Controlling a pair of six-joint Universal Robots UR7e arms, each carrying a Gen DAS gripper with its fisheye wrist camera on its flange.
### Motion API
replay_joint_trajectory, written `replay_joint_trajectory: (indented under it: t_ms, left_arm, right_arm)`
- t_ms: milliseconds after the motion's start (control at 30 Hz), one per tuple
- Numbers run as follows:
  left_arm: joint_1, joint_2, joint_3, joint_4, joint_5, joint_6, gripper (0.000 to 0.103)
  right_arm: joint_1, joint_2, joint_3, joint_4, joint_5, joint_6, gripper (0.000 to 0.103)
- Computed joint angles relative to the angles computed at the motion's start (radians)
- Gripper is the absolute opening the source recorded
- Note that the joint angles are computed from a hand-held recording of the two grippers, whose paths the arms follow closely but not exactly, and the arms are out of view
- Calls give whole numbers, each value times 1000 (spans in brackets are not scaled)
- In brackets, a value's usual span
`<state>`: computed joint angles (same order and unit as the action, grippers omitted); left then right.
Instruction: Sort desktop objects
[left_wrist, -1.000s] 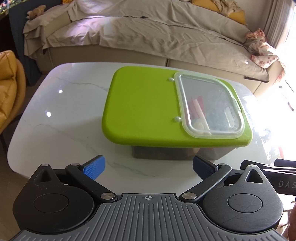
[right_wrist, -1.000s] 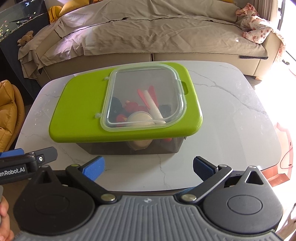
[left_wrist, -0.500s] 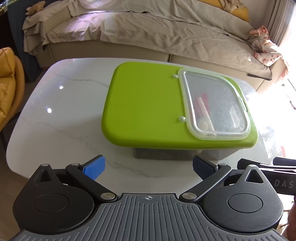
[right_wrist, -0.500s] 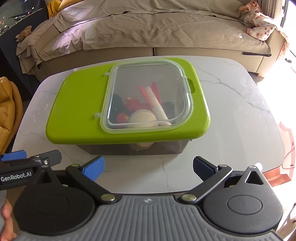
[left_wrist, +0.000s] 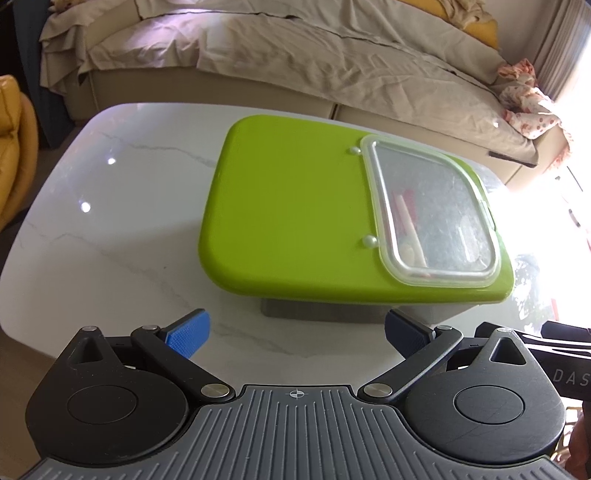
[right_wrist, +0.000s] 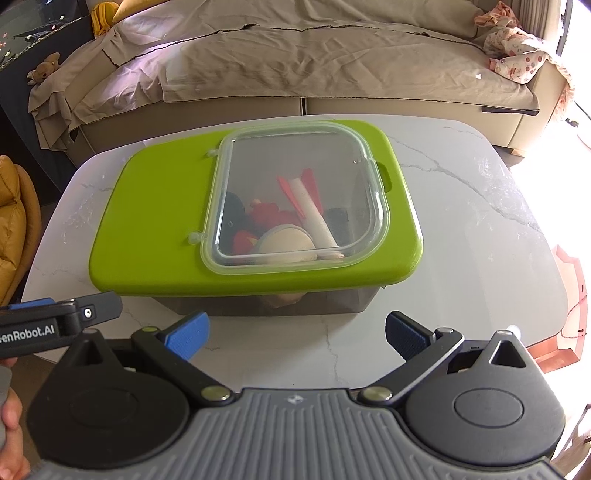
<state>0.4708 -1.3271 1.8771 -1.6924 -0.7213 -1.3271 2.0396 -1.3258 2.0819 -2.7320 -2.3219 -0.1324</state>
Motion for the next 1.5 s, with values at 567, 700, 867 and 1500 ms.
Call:
replay_joint_trajectory:
  t_ms: [567, 700, 867, 1500]
  left_arm:
    - [-32, -14, 14, 23, 29, -10, 103]
    - [-29, -11, 10, 12, 31, -6, 103]
    - [-23, -1, 17, -30, 7, 28, 103]
    - [-25, 0, 16, -28, 5, 24, 103]
  right_arm:
    - [14, -19, 43, -22, 8, 9, 103]
    - [19, -23, 49, -36, -2, 1, 103]
    - [16, -28, 53, -46, -4, 1, 103]
    - [10, -34, 55, -41, 5, 5, 103]
